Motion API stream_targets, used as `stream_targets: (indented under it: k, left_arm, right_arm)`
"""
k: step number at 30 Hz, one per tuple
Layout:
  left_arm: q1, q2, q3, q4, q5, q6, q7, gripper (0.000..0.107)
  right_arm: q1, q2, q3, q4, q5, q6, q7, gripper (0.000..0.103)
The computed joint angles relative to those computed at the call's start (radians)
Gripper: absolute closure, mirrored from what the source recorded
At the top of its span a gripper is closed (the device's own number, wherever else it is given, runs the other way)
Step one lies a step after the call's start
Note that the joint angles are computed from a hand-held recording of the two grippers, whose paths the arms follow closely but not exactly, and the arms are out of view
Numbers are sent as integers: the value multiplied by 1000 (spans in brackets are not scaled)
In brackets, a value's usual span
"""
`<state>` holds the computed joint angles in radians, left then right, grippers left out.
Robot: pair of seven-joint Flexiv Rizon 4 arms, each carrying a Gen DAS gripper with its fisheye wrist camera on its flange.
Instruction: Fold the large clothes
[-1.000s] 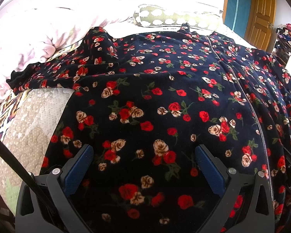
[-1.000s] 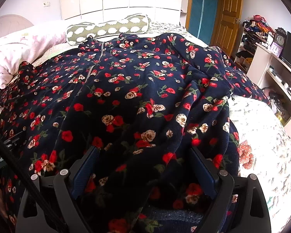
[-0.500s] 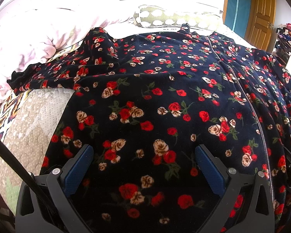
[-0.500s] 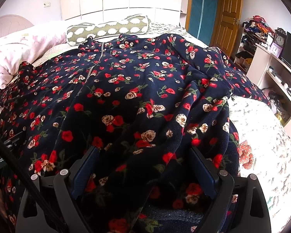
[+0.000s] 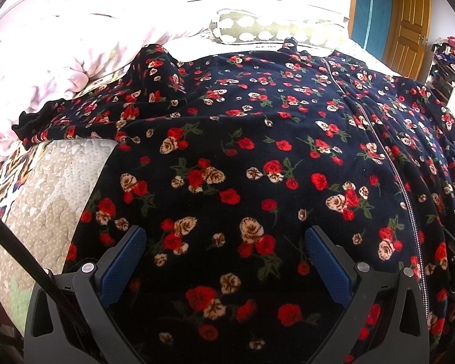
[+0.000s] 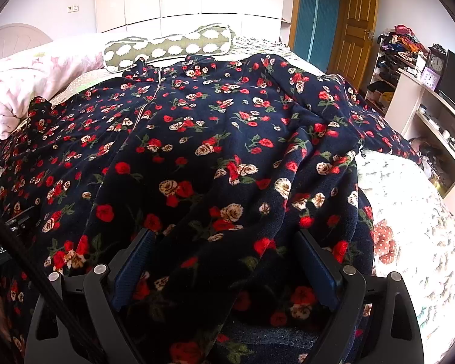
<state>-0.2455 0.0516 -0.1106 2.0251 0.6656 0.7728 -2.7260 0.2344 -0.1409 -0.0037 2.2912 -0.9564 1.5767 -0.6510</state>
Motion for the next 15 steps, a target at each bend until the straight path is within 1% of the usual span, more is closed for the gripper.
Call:
stream_targets:
  k: [15]
  left_arm:
    - [1, 1, 0, 2, 0, 8, -1, 4]
  right_arm:
    - [-2, -1, -2, -1, -14, 0, 10, 8]
